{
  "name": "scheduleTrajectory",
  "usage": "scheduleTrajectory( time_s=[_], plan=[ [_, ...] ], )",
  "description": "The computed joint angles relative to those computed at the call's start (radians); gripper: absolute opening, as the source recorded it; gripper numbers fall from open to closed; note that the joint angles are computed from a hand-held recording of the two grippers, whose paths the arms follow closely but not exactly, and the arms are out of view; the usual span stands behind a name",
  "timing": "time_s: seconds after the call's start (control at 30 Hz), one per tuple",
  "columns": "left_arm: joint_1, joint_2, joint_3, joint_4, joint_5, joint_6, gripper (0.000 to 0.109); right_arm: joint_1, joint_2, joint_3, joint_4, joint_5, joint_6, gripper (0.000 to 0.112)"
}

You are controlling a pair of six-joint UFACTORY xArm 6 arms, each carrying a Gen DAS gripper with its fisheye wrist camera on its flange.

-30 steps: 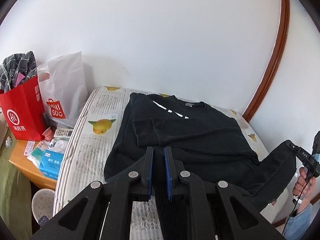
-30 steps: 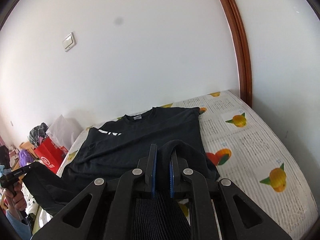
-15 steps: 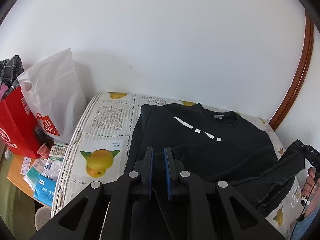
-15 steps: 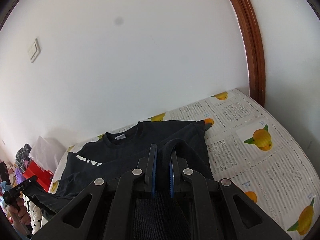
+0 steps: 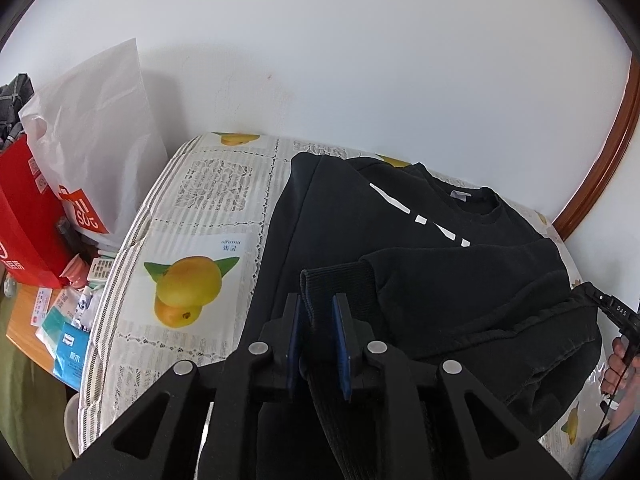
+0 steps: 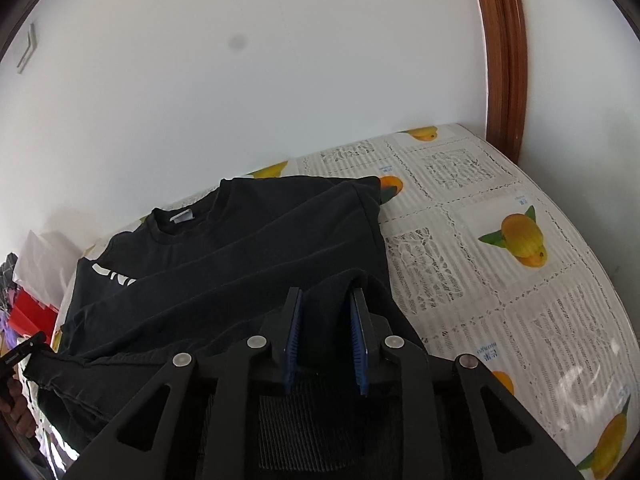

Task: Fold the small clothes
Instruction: 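Lower the folded hem onto the body and open both grippers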

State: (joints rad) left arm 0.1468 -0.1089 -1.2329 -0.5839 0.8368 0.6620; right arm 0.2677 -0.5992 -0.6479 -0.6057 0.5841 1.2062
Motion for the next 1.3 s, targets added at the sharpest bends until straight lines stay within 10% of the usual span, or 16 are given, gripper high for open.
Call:
scheduleTrajectory(
  time_s=[0.13,0.37,0.63,1.17,1.3],
  plan=[
    [0.026,-0.054,0.041,-0.010,0.024,0.028,0.045,0.054,-0.135,0.058,-0.003,0.084,-0.014,0.042],
    [0.111,-0.177,0.158,-0.023,0.086,0.094,0.054,0.211,-0.369,0.174,-0.034,0.366,0.025,0.046],
    [0.239,-0.246,0.232,-0.094,0.179,0.187,0.068,0.256,-0.514,0.285,0.013,0.418,0.075,0.050],
    [0.177,-0.130,0.219,-0.067,0.120,0.119,0.067,0.146,-0.294,0.249,-0.012,0.236,0.100,0.046],
    [0.163,-0.155,0.250,-0.054,0.088,0.122,0.033,0.172,-0.297,0.245,-0.039,0.242,0.095,0.020]
  ],
)
